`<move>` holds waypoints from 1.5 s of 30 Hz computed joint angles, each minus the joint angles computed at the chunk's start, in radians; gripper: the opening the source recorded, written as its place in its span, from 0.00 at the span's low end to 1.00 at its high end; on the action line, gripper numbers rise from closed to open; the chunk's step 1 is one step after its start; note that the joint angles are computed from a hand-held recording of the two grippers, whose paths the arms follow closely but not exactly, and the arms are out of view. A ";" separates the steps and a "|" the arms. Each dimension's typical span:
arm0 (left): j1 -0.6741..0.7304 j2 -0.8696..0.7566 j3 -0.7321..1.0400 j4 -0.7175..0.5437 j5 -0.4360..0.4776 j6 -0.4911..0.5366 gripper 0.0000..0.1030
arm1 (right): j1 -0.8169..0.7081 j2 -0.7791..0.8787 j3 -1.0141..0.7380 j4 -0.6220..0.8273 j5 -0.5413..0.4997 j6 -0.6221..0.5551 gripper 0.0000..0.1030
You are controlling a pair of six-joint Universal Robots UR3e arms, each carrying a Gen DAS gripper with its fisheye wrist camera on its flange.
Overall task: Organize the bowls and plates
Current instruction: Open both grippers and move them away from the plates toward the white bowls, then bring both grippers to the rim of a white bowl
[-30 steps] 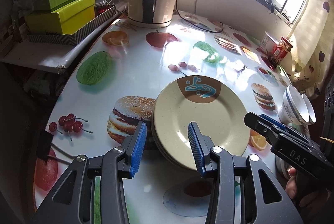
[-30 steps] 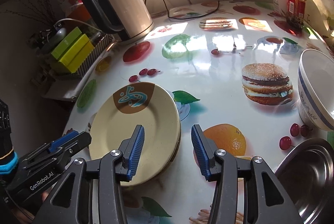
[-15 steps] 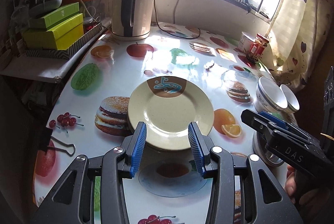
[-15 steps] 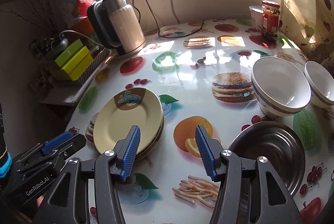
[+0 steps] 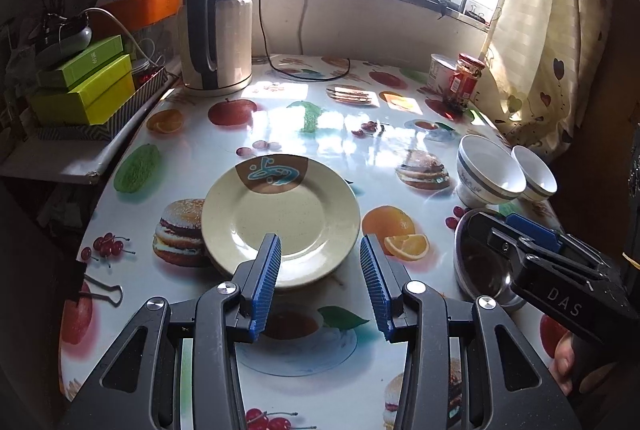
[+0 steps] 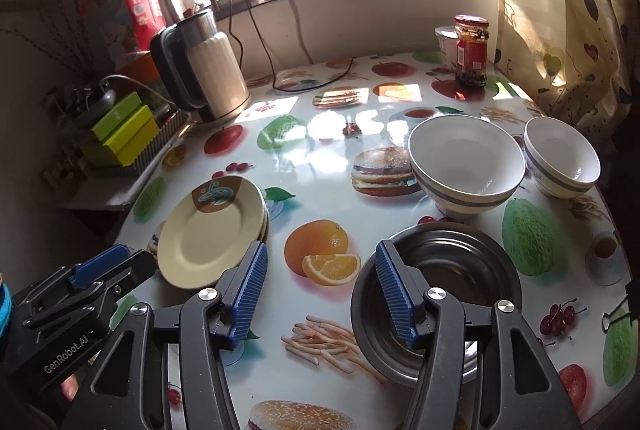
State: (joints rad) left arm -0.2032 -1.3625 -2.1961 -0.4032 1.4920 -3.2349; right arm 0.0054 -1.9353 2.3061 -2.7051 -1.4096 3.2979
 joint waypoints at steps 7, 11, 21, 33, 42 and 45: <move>-0.075 -0.119 0.085 0.030 -0.013 -0.025 0.42 | -0.156 -0.149 0.069 0.093 0.049 -0.063 0.55; -0.091 -0.176 0.130 0.029 -0.054 -0.034 0.42 | -0.266 -0.233 0.099 0.158 0.089 -0.105 0.55; -0.113 -0.365 0.327 0.002 -0.127 -0.061 0.41 | -0.484 -0.276 0.120 0.221 0.176 -0.216 0.55; -0.201 -0.690 0.790 -0.162 -0.129 -0.067 0.41 | -0.608 -0.056 0.026 0.141 0.230 -0.301 0.55; -0.232 -0.871 1.072 -0.305 -0.121 -0.066 0.41 | -0.599 0.101 -0.044 0.063 0.210 -0.318 0.55; -0.240 -0.912 1.130 -0.337 -0.112 -0.075 0.41 | -0.588 0.143 -0.056 0.035 0.202 -0.311 0.53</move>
State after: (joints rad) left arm -0.4433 -2.2747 -1.0665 -0.7399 1.3798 -3.3094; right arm -0.5827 -1.7920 2.2500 -2.6704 -1.2077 2.9869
